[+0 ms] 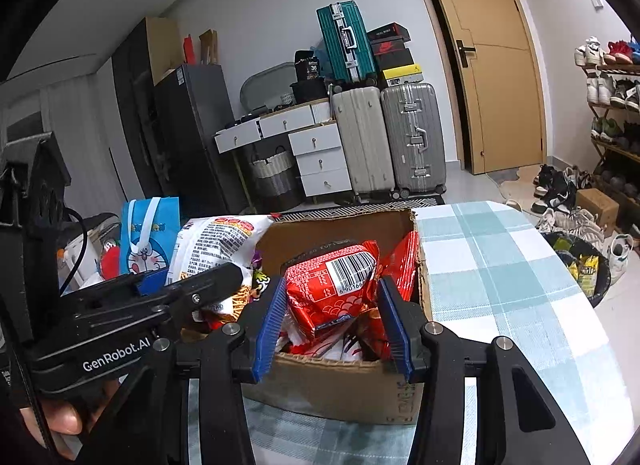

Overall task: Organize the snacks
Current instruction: 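Open both grippers to drop the packs into the box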

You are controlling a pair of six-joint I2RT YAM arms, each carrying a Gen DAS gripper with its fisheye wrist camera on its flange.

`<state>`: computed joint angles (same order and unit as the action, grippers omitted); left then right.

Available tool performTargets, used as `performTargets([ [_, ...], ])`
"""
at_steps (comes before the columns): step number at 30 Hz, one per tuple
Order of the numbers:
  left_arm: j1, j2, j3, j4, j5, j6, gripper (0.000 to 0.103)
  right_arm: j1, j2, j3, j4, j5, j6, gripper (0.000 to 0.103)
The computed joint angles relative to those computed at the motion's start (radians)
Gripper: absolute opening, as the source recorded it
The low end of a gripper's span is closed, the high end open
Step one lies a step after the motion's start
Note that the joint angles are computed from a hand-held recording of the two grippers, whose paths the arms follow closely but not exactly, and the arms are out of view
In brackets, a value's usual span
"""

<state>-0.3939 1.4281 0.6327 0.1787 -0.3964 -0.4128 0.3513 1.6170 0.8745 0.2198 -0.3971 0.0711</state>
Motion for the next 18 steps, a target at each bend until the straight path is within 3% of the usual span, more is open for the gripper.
performTargets([
  [8, 0.017, 0.034, 0.001, 0.026, 0.023, 0.002, 0.043, -0.012, 0.039, 0.039, 0.003, -0.025, -0.001, 0.047],
  [11, 0.027, 0.053, 0.017, 0.013, 0.028, -0.003, 0.051, -0.014, 0.059, 0.059, 0.003, -0.037, -0.004, 0.047],
  [13, 0.031, 0.057, 0.014, 0.017, 0.027, 0.001, 0.063, -0.019, 0.064, 0.068, -0.008, -0.044, -0.006, 0.048],
  [16, 0.033, 0.036, -0.010, 0.034, 0.007, 0.005, 0.081, -0.024, 0.048, 0.054, -0.006, -0.044, -0.024, 0.055],
  [18, 0.039, -0.009, -0.048, 0.049, 0.034, 0.000, 0.088, -0.036, 0.018, 0.017, 0.023, -0.054, -0.034, 0.067],
])
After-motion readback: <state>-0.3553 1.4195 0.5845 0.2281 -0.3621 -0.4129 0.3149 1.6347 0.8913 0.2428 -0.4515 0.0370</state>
